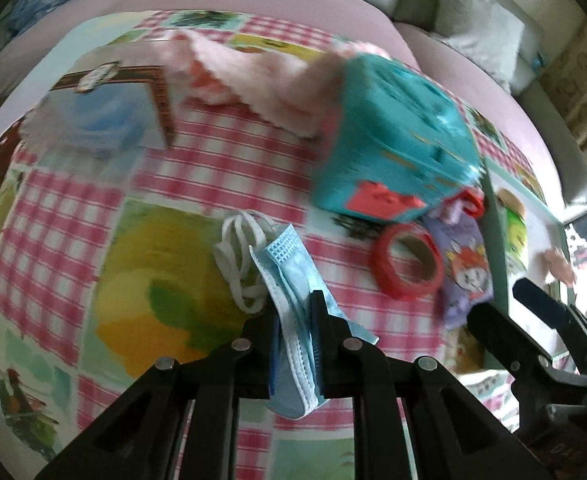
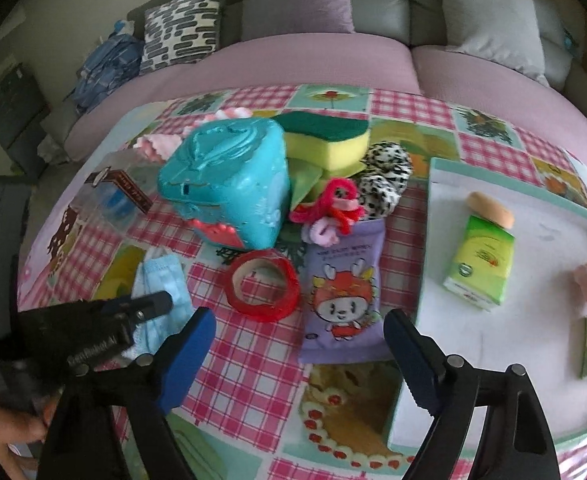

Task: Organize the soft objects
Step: 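Lift the face mask with the left tool while the right tool grasps the red tape roll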

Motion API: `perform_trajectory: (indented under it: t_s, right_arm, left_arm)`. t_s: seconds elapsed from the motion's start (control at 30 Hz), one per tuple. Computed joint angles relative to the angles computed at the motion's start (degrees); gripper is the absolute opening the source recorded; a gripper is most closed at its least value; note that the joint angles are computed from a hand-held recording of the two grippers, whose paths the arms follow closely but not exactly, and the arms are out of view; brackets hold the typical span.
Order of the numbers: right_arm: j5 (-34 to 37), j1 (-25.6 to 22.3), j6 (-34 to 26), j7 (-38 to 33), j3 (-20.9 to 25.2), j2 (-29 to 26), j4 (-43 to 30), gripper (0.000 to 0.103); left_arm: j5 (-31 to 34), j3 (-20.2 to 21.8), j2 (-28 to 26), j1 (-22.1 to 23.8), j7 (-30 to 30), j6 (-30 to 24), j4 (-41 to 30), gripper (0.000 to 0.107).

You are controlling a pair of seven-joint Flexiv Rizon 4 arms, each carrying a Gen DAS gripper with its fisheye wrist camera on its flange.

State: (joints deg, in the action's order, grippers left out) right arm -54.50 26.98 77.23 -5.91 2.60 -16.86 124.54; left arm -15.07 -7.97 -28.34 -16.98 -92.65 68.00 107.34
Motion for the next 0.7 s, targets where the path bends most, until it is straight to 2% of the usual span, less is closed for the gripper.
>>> perform_trajectory:
  t_s: [0.3, 0.47, 0.7]
  right_arm:
    - [7.1, 1.4, -2.1, -9.2, 1.5, -4.2, -4.5, 0.084]
    - [12.3, 1.9, -2.9, -13.4, 1.8, -6.1, -6.4, 0.083]
    - [15.4, 3.6, -4.8, -16.1, 0.8, -7.8, -9.0, 0.079]
  left_arm:
    - [-4.6, -1.5, 1.4, 4.8, 3.2, 1.2, 3.2, 0.014]
    - [-5.9, -1.6, 1.7, 5.3, 4.4, 1.3, 4.0, 0.015]
    - [-5.3, -0.7, 0.9, 4.1, 2.8, 0.7, 2.5, 0.015]
